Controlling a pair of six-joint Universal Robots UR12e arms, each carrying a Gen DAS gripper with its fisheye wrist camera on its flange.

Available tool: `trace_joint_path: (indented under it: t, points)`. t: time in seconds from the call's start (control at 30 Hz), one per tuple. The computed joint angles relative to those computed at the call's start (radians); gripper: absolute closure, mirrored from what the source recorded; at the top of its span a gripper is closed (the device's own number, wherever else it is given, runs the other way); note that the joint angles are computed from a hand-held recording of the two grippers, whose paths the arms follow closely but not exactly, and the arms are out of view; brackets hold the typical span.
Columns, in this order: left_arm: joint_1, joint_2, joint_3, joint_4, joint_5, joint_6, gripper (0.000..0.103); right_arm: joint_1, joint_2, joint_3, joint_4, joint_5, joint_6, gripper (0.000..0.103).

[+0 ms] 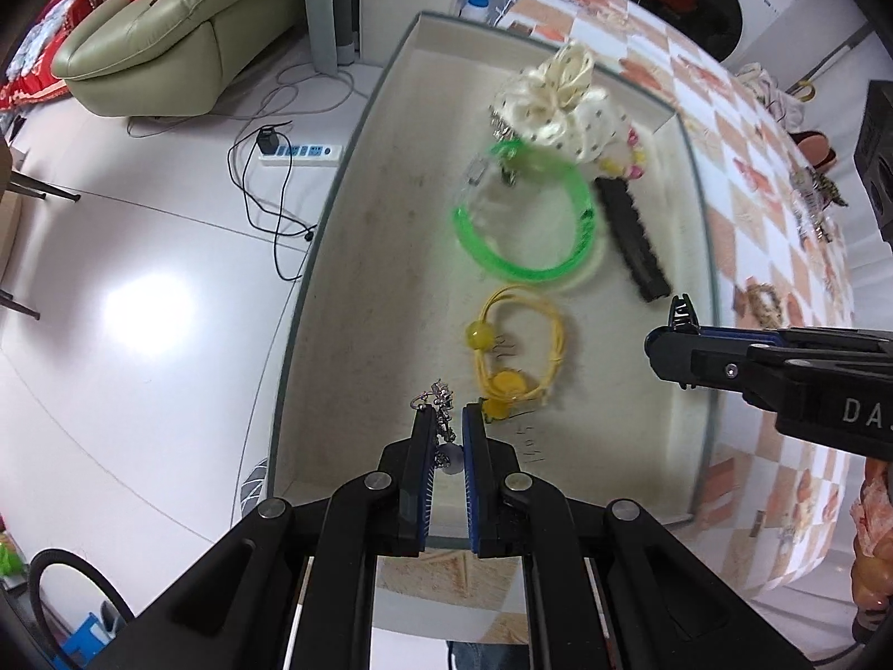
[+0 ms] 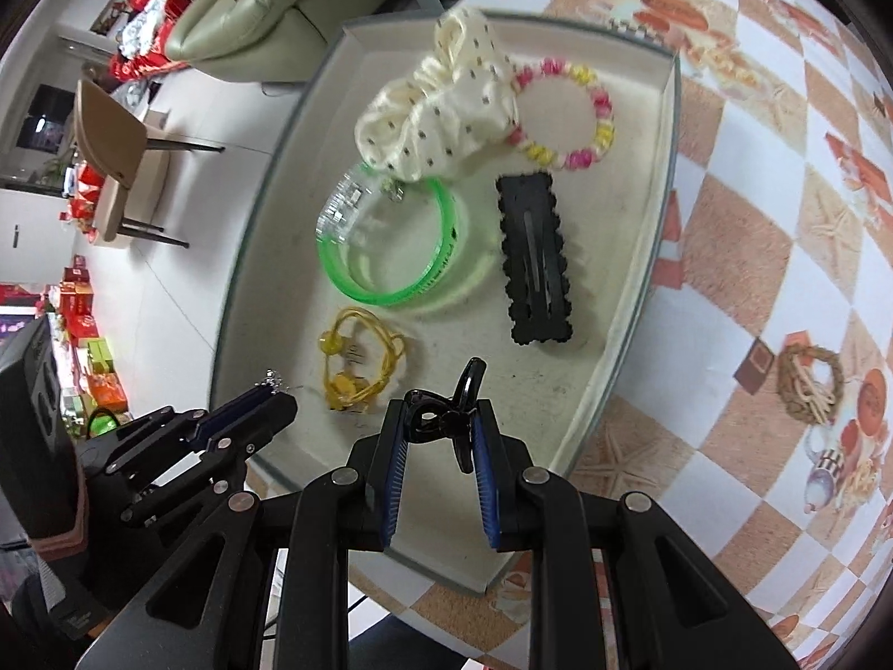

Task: Organize jewelry
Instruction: 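Open both tools to release the claw clip and silver charm into the tray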

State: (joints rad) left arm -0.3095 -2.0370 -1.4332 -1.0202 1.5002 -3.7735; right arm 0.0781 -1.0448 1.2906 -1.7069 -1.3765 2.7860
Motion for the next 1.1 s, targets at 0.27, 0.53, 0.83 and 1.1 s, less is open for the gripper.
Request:
trace_joint_path:
  t: [0.27, 0.53, 0.83, 1.1]
  points:
    - [-0.007, -0.025, 0.021, -0.045, 0.002, 0.012, 0.089, 0.008, 0.022, 0.002, 0.0, -0.046, 0.021, 0.078]
    - [-0.011, -0.033, 0.038, -0.076, 0.014, 0.039, 0.089, 0.01, 0.026, 0.007, 0.002, -0.039, 0.021, 0.074]
    - [-0.018, -0.051, 0.081, -0.136, 0.027, 0.037, 0.089, -0.003, 0.023, -0.014, 0.019, 0.025, 0.004, 0.046]
    - [-0.027, -0.064, 0.123, -0.18, 0.056, 0.047, 0.089, -0.037, -0.013, -0.005, -0.004, 0.101, 0.027, 0.038]
